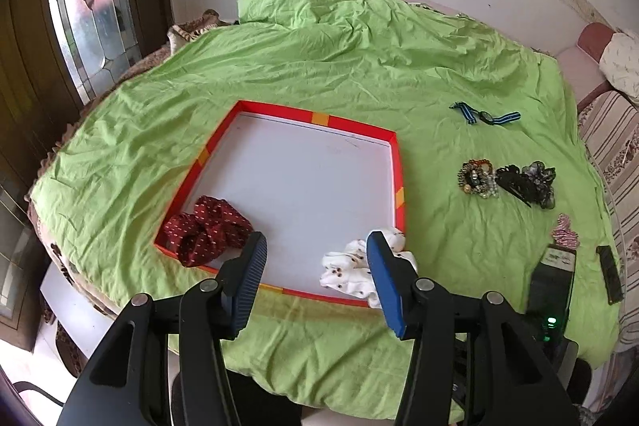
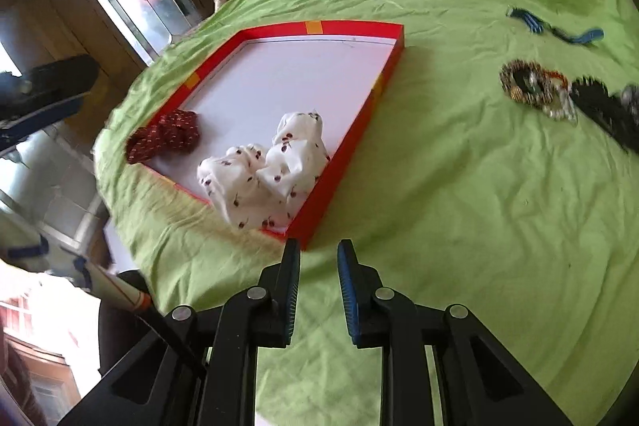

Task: Organize jewelry
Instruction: 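Grasp the leopard hair tie with the left tool while the right grasps the plaid scrunchie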

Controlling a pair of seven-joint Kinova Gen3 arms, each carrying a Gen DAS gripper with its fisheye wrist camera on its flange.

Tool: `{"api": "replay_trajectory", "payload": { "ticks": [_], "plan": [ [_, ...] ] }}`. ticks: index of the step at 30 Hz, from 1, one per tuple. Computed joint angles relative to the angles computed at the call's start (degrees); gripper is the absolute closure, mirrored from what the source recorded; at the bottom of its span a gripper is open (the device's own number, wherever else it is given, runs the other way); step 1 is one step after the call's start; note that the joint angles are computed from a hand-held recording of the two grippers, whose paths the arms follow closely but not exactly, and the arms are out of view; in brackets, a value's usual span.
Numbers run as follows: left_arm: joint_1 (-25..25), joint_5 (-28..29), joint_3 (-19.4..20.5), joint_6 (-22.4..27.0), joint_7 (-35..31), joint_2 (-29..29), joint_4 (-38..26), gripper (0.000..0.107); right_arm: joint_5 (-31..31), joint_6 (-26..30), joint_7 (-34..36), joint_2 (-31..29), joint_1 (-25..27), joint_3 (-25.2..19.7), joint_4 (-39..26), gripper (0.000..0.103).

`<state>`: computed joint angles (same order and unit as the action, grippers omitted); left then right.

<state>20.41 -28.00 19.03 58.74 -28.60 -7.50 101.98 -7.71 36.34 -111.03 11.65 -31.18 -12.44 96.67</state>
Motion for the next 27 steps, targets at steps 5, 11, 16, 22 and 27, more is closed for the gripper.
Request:
{"api": "replay_trajectory", "payload": {
  "ticks": [5, 11, 16, 22, 27],
  "plan": [
    [0.99, 3.70, -0.50, -2.76, -2.62, 2.13, -1.98, 0.051, -5.61, -0.53, 4.69, -7.82, 5.51, 0.98, 7.70, 0.075],
    [5.29, 7.01, -1.49, -4.27, -6.62, 9.61, -7.91, 0.049, -6.01, 0.04, 3.70, -18.58, 13.04, 6.15, 17.22, 0.066],
    [9.30, 9.23, -3.32, -4.81, -10.84, 16.99, -15.33, 0.049, -3.37, 1.17, 1.29, -24.41, 20.30, 10.52, 22.09, 0.058],
    [13.65, 7.58, -6.73, -6.33, -15.06, 25.12, -23.48, 0.049, -4.28, -1.10, 2.71, -24.93, 25.14, 14.71, 24.31, 0.045],
    [14.10, 9.05, -10.86, -5.02, -18.60, 32.73, -30.25, 0.049, -6.63, -5.21, 6.05, -22.33, 25.72, 15.75, 24.56, 0.040]
  ]
}}
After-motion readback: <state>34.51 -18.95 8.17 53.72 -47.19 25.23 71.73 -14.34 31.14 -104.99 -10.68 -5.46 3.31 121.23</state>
